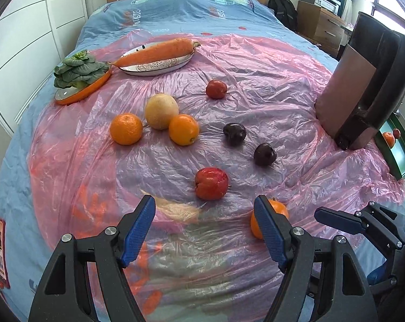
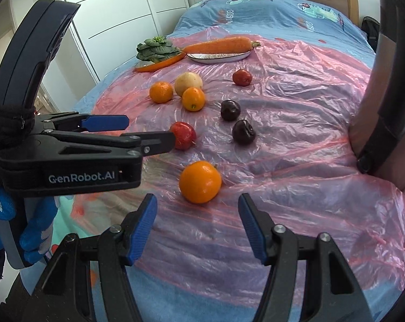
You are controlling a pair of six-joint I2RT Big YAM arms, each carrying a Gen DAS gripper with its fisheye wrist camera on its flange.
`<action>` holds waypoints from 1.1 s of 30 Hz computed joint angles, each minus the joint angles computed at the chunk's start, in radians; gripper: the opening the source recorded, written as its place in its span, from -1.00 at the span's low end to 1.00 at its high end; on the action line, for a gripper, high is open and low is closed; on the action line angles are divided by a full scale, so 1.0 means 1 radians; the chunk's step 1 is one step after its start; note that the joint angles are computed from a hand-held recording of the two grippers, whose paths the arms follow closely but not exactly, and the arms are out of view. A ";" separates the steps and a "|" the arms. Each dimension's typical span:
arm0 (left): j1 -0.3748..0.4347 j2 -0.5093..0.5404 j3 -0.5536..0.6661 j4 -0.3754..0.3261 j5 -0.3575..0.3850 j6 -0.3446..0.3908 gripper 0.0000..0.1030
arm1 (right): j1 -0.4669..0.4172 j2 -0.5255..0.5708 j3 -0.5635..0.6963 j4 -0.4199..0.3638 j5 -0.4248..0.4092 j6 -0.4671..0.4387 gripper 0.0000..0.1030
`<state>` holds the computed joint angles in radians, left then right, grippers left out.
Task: Organize fruits
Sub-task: 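Grasp a red apple with the left tool while the right tool grasps an orange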
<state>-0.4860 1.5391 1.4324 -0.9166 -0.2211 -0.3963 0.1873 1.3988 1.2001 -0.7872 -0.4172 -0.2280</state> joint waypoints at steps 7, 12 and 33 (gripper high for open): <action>0.021 0.056 0.020 0.010 0.045 0.011 0.34 | 0.027 0.079 0.042 0.014 0.006 0.000 0.74; 0.033 0.081 0.020 0.014 0.064 0.009 0.05 | 0.028 0.112 0.051 0.018 -0.006 0.007 0.35; 0.033 0.104 0.026 0.033 0.047 0.029 -0.42 | 0.019 0.134 0.054 0.023 -0.056 -0.021 0.31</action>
